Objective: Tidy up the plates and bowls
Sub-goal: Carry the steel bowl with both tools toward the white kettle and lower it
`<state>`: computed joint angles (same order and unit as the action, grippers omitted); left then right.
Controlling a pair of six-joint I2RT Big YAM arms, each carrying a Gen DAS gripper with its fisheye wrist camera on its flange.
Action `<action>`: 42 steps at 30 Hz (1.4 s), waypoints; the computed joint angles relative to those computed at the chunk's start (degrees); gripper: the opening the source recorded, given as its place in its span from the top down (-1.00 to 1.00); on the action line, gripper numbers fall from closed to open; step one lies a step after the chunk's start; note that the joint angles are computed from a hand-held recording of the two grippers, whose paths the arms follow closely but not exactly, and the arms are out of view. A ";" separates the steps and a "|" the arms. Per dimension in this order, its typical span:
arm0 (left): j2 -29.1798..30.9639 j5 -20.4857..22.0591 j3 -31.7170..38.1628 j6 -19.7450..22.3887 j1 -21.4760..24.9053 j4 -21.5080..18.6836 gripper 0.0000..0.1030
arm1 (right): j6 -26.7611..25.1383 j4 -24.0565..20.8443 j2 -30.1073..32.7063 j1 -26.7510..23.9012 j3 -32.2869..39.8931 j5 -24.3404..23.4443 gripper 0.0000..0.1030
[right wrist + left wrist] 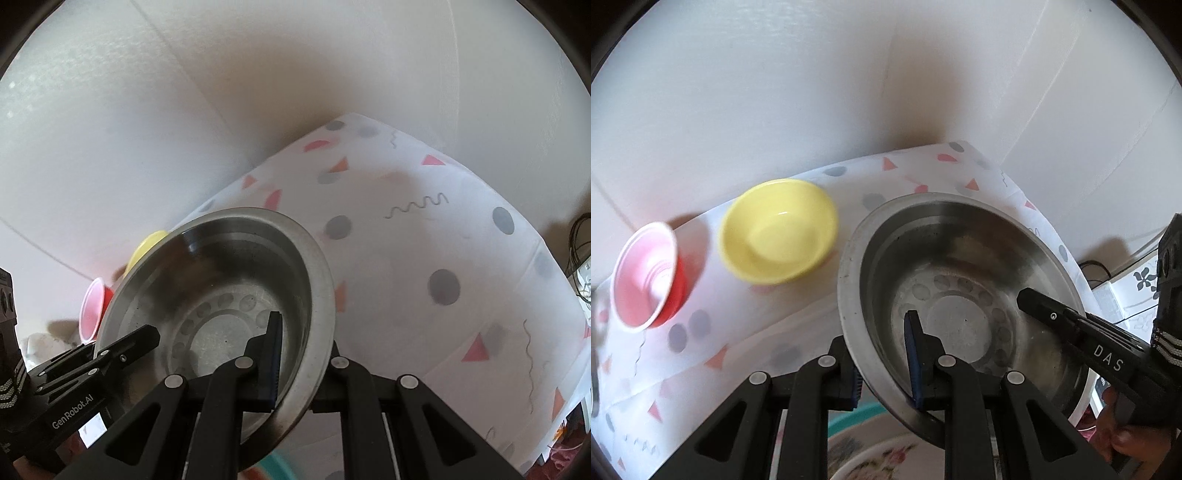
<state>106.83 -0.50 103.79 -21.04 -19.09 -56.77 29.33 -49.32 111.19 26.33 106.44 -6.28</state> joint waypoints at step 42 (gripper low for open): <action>-39.02 -4.22 -48.97 -9.97 14.28 8.00 0.59 | -4.88 -3.25 7.11 20.85 7.70 -2.34 0.80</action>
<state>67.81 -4.72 54.82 -31.01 -4.81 -48.77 24.44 -52.56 118.30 47.18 114.14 -8.61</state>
